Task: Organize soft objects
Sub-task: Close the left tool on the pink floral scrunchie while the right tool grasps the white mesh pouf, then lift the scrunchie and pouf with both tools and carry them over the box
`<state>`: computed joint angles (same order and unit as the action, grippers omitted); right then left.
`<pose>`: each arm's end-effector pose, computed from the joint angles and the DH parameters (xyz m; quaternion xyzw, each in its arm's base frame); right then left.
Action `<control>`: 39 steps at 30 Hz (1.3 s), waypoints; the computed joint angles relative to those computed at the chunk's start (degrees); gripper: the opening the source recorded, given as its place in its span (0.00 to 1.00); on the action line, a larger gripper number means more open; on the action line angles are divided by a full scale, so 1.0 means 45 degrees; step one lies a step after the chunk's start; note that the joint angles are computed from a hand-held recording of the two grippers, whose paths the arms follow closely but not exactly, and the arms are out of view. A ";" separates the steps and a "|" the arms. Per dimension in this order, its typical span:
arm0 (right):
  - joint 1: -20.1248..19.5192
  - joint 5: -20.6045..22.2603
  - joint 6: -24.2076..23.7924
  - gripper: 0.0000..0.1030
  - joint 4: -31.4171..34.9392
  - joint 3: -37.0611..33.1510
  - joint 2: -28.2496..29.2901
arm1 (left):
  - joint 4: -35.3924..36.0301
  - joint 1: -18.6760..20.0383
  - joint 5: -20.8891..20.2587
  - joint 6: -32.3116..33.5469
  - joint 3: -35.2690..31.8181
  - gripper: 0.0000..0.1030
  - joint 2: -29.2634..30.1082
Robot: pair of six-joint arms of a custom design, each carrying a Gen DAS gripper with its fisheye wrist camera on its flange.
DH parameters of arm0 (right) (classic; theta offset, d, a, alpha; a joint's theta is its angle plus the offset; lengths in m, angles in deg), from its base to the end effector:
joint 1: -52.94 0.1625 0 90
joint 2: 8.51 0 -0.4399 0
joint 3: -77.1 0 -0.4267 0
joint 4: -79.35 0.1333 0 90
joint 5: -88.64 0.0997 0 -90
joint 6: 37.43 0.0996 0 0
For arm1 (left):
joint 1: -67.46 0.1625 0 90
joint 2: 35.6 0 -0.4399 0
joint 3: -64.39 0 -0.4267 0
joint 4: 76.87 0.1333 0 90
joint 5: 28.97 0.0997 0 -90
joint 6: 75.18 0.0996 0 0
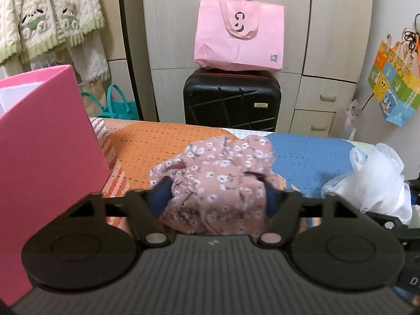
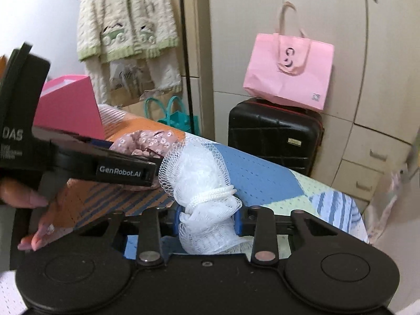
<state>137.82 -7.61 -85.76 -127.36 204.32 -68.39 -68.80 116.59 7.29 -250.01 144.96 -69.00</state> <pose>0.0751 -0.5340 0.1604 0.3129 -0.8519 0.3502 0.2318 -0.2370 -0.6003 -0.0135 0.2087 0.8363 -0.3858 0.3289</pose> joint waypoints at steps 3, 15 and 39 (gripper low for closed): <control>-0.0085 0.0255 0.0320 0.39 -0.0303 0.0223 -0.0015 | 0.0108 0.0005 0.0174 -0.0088 0.0112 0.29 -0.0160; 0.0307 -0.0333 0.1237 0.39 -0.1155 0.1077 -0.0235 | -0.0671 -0.0478 0.0668 0.0464 0.1671 0.19 -0.1199; 0.2059 -0.2281 0.3515 0.40 -0.4466 0.3892 -0.0062 | 0.0296 -0.1819 0.3006 -0.0828 0.5951 0.19 -0.4928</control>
